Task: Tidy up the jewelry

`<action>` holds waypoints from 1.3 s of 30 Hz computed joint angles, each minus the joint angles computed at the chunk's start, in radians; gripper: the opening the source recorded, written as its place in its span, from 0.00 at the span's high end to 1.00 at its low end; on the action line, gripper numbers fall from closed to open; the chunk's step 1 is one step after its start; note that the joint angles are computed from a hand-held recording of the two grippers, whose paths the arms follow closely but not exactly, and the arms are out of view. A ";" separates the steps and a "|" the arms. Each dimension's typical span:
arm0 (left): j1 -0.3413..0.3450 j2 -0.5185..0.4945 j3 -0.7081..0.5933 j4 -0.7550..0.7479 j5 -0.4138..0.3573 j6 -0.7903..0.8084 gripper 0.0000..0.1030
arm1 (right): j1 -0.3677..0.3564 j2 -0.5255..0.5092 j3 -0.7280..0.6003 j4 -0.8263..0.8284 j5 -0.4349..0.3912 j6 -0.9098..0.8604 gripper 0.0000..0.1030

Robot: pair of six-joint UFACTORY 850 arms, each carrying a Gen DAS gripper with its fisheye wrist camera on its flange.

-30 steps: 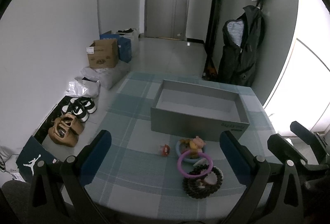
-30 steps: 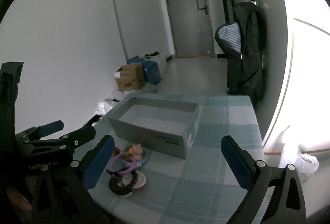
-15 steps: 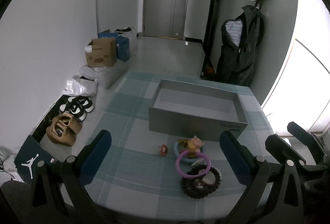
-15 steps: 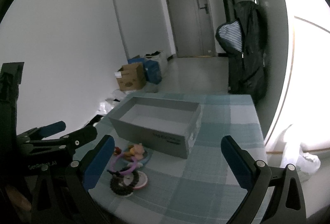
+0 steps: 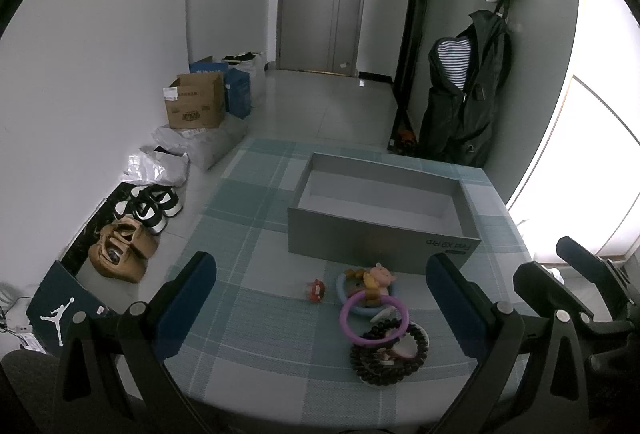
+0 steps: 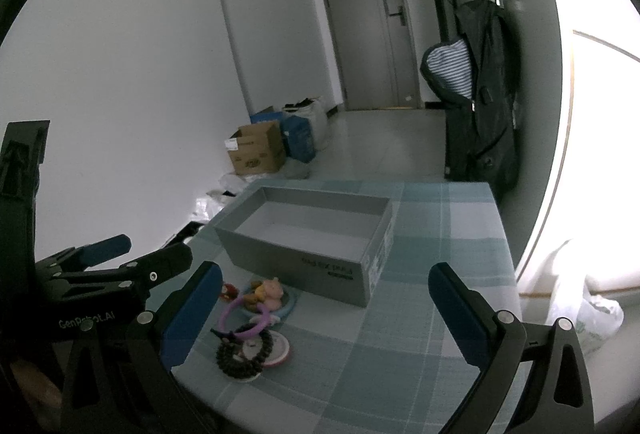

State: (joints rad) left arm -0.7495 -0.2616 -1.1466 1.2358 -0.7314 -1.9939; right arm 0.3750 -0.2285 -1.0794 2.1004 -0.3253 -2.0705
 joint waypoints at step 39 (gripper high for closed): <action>0.176 0.095 0.122 -0.094 0.249 0.024 0.01 | 0.045 -0.209 -0.222 -0.921 -0.221 0.875 0.21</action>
